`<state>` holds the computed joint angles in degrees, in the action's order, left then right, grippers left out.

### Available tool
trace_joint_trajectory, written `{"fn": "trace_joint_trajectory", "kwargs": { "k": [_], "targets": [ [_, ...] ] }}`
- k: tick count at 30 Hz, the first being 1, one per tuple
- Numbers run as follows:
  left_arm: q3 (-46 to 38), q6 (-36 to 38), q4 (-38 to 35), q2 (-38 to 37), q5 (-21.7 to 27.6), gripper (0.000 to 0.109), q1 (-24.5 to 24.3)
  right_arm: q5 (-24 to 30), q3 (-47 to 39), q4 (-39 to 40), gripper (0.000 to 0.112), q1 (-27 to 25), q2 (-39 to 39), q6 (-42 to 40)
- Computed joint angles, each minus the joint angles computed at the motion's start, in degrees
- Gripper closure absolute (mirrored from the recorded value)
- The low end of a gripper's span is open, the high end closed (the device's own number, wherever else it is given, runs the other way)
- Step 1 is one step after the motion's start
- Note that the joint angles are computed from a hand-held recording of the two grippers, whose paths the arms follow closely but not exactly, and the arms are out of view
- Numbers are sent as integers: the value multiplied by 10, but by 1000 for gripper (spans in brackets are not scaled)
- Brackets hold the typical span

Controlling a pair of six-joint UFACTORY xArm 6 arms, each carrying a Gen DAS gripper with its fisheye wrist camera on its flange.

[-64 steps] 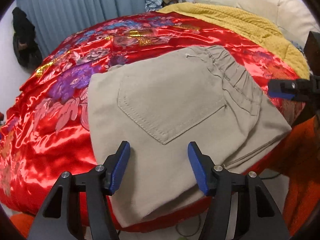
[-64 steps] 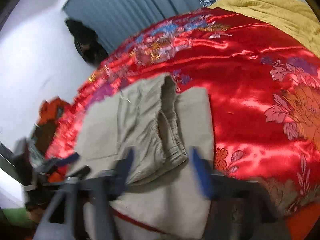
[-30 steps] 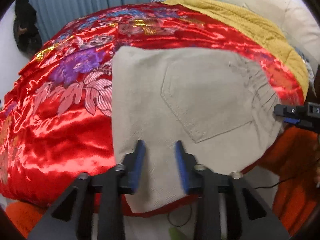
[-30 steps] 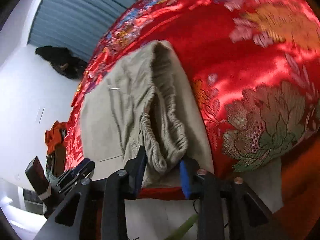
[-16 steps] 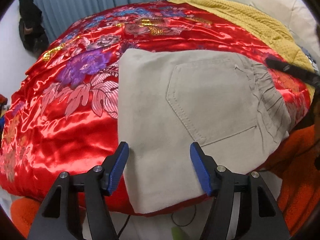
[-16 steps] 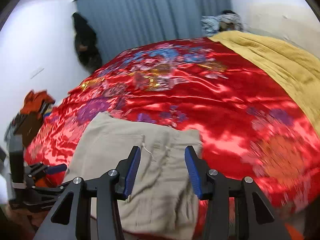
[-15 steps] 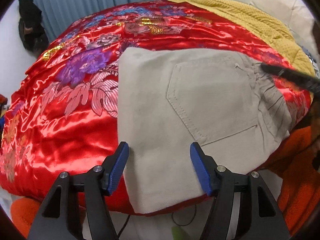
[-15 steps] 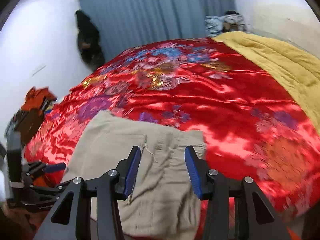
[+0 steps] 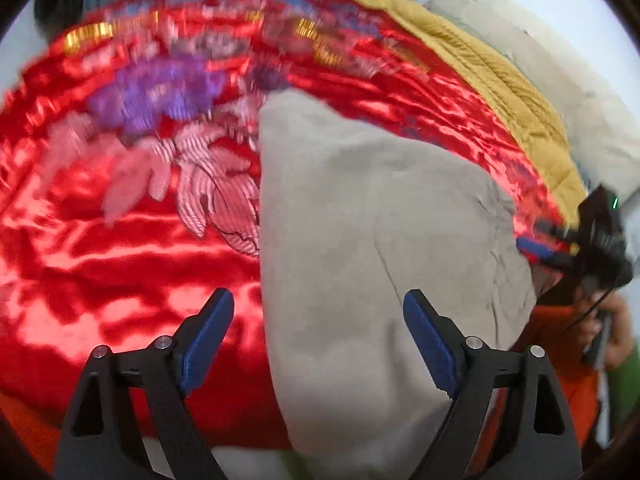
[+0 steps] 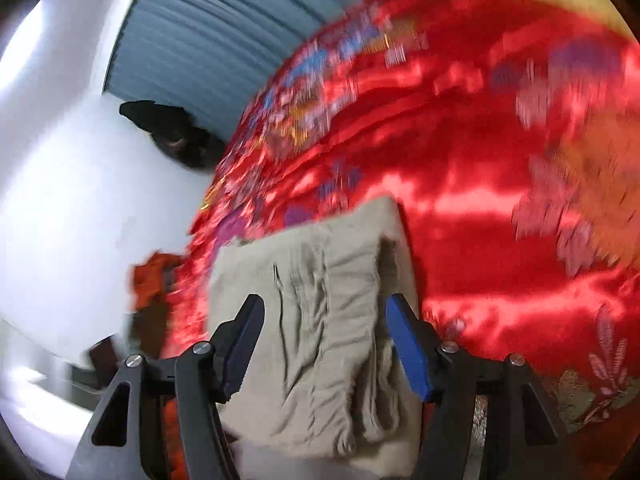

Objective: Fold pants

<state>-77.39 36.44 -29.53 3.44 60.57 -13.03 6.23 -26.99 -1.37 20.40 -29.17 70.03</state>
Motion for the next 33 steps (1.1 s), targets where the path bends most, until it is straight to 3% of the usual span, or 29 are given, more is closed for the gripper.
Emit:
{"fn": "trace_joint_trajectory", "kwargs": {
  "k": [4,6,7,8,9,11,16,20,22,23,24,25,26,27,28,30,33],
  "targets": [
    [-51,-37,16,59,49,21,-9,100,-44,231,49,9,47,-240],
    [-39,-45,22,52,43,25,-16,102,-55,351,49,15,65,-357],
    [-36,-39,15,47,47,44,-17,109,-64,395,47,15,75,-398],
    [-27,-41,22,33,42,61,-21,120,-76,414,52,11,85,-425],
    [-16,-48,34,19,31,81,-25,130,-85,417,60,8,90,-435],
    [-25,-54,27,7,49,92,-20,146,-108,351,77,9,93,-404],
    [-97,-45,-11,-3,72,93,3,206,-213,167,83,29,115,-322],
    [-280,-64,-37,99,65,93,25,232,-356,120,83,10,192,-358],
    [-386,-79,-32,166,53,88,22,236,-414,113,83,-17,224,-386],
    [-424,-87,-16,191,45,75,17,236,-457,133,83,-37,253,-418],
    [-452,-95,19,211,14,49,8,247,-502,134,82,-54,282,-430],
    [-457,-108,78,216,-37,36,-2,264,-532,112,76,-62,300,-418],
    [-437,-112,113,207,-81,23,-7,301,-579,65,59,-77,326,-383],
    [-406,-105,134,191,-128,21,-9,350,-616,5,44,-88,340,-338],
    [-372,-92,144,170,-164,19,-8,380,-635,-55,18,-87,344,-301],
    [-298,-92,164,125,-215,9,-4,464,-668,-175,14,-73,336,-261],
    [-159,-145,208,49,-311,7,-6,526,-665,-251,14,-44,310,-217]
  ]
}}
